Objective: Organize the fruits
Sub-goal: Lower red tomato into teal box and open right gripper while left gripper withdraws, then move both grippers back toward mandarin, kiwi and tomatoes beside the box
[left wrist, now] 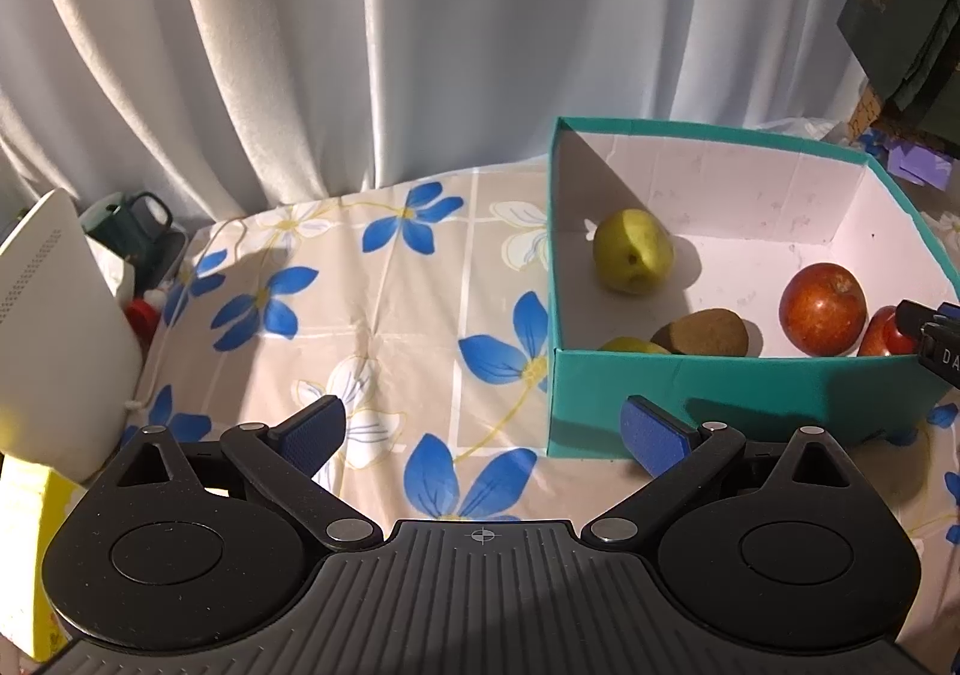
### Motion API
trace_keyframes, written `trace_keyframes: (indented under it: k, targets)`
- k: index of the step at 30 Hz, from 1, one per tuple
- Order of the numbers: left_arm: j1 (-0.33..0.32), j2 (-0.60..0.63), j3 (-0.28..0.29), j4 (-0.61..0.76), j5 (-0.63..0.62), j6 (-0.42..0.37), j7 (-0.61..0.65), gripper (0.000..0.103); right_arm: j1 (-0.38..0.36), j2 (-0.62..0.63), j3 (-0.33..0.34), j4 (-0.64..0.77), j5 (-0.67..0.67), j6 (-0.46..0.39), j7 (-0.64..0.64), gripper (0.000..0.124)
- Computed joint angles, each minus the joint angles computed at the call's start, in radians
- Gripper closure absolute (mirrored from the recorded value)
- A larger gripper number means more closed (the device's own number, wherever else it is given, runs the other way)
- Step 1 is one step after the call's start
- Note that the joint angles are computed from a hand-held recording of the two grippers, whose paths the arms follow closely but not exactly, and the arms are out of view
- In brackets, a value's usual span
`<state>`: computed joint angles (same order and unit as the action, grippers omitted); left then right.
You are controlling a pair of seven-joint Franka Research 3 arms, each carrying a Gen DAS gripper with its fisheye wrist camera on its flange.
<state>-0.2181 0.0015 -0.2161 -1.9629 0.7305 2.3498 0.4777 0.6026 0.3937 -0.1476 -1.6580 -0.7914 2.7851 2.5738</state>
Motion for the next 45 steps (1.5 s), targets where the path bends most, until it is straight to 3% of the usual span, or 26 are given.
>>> trace_keyframes:
  k: [2,6,15,21,32,45]
  targets:
    - [-0.001,-0.002,-0.001,-0.001,-0.003,-0.001,0.002,0.002,0.002,-0.002,-0.002,-0.001,-0.003,-0.004,0.001,0.073]
    - [-0.001,-0.007,-0.001,-0.006,-0.013,-0.001,0.010,0.002,-0.003,-0.007,0.003,-0.005,0.001,-0.005,-0.007,0.058]
    - [-0.002,-0.020,-0.006,-0.016,-0.028,-0.003,0.019,0.002,-0.025,-0.044,0.025,-0.043,0.033,0.025,0.000,0.038]
    - [-0.004,-0.034,-0.011,-0.029,-0.036,0.006,0.032,0.002,-0.046,-0.096,0.044,-0.096,0.117,0.057,-0.005,0.030]
    - [-0.009,-0.065,-0.022,-0.060,-0.054,0.026,0.054,0.002,-0.104,-0.194,0.098,-0.212,0.262,0.091,-0.024,0.027]
    - [-0.014,-0.105,-0.038,-0.095,-0.074,0.025,0.064,0.002,-0.137,-0.267,0.157,-0.255,0.177,-0.022,0.056,0.023]
